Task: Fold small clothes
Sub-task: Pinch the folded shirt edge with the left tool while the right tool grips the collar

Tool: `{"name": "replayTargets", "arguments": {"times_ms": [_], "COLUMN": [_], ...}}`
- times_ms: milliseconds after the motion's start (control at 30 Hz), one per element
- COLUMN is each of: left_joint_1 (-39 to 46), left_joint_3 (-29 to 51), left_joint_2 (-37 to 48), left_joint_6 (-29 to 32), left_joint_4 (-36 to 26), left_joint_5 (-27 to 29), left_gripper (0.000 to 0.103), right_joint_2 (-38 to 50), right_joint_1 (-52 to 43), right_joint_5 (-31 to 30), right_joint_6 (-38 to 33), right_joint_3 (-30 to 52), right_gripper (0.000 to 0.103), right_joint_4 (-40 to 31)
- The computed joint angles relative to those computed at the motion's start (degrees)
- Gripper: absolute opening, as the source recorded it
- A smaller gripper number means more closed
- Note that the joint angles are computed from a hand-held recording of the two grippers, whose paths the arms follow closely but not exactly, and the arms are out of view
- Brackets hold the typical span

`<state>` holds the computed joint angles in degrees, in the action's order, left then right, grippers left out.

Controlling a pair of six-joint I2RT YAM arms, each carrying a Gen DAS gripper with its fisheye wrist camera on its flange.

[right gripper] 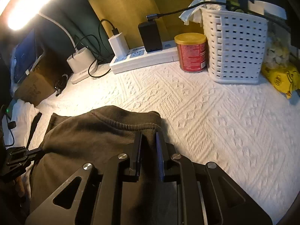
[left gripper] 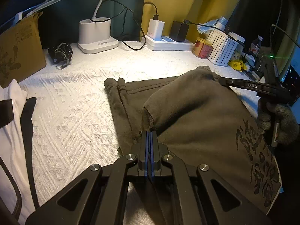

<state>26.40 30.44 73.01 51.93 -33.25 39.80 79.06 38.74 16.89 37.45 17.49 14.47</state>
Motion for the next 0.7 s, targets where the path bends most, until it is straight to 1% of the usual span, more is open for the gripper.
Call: {"name": "replayTargets", "arguments": {"times_ms": [100,267,300,367,400,433,467,500,533,567,600,633,667,700], "left_joint_1": [-0.1,-1.4,-1.8,-2.6,-2.8,-2.8,-2.5,-1.8,-1.0,-0.7,-0.7,-1.0,-1.4,-1.5], "left_joint_3": [0.7,1.7,1.6,1.2,1.0,0.8,0.9,1.0,1.0,1.3,1.3,1.2,1.0,1.0], "left_joint_2": [0.9,1.0,0.5,-0.6,-1.2,-1.7,-1.7,-2.0,-2.3,-2.2,-2.5,-2.8,-3.0,-3.0], "left_joint_6": [-0.8,-4.1,-4.8,-6.3,-7.1,-7.7,-8.0,-8.5,-8.9,-9.2,-9.5,-10.0,-10.4,-10.5], "left_joint_4": [-0.2,0.0,0.4,1.2,1.7,2.0,2.0,1.8,1.4,1.3,1.3,1.6,1.9,1.8], "left_joint_5": [0.1,-0.5,-0.9,-1.7,-2.1,-2.3,-2.2,-1.6,-0.7,-0.5,-0.7,-1.3,-1.9,-2.0], "left_gripper": [0.002,0.002,0.003,0.007,0.017,0.038,0.051,0.073,0.082,0.082,0.082,0.082,0.082,0.082], "right_joint_2": [1.0,1.1,1.0,0.3,-0.4,-1.0,-1.8,-2.7,-3.6,-4.4,-5.1,-6.2,-7.0,-7.9], "right_joint_1": [-1.1,-0.2,0.1,0.6,1.1,1.4,1.9,2.3,2.5,2.8,2.9,3.3,3.7,4.0], "right_joint_5": [-1.2,0.2,0.6,1.5,2.1,2.6,3.2,3.8,4.1,4.3,4.4,4.8,5.4,5.8], "right_joint_6": [-0.9,-1.0,-0.7,-0.4,-0.1,0.0,0.1,0.2,0.3,0.5,0.7,1.1,1.4,1.6], "right_joint_3": [0.1,0.9,1.0,1.2,1.3,1.3,1.2,1.1,0.9,0.8,0.6,0.2,-0.2,-0.7], "right_gripper": [0.015,0.015,0.015,0.015,0.015,0.015,0.015,0.015,0.016,0.021,0.035,0.043,0.055,0.058], "right_joint_4": [1.0,-0.5,-0.9,-1.9,-2.8,-3.5,-4.3,-5.0,-5.8,-6.5,-7.0,-7.4,-7.7,-8.0]}}
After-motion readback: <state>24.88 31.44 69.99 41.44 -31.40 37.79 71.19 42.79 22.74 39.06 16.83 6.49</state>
